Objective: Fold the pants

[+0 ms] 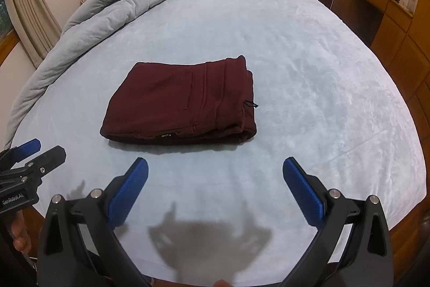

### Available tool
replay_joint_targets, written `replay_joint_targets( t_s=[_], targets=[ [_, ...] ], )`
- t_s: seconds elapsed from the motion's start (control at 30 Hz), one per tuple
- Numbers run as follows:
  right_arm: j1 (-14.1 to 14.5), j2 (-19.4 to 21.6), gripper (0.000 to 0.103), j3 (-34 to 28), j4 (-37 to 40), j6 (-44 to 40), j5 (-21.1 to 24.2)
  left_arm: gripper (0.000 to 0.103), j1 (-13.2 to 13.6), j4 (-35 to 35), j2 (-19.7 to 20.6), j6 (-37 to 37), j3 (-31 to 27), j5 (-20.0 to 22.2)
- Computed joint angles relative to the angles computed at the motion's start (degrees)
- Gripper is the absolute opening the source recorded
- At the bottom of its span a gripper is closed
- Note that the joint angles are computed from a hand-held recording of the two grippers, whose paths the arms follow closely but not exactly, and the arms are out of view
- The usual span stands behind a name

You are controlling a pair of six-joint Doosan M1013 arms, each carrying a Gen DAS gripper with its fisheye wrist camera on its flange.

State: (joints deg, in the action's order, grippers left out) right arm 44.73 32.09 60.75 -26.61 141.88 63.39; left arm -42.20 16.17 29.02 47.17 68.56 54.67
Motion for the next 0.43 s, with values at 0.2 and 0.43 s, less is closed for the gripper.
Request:
replay_joint_targets(
  t_s=[0.2,0.43],
  targets=[
    [-0.07,0.11,0.1,-0.06,0.29,-0.15,0.01,0.093,-0.06,0.11,-0.12,-0.54,0.23,-0.33],
    [-0.12,0.13,0.1,-0.01,0.36,-0.09,-0.11,0.093,-0.42,0.87,-0.09,-1.12,0.01,0.16]
  ],
)
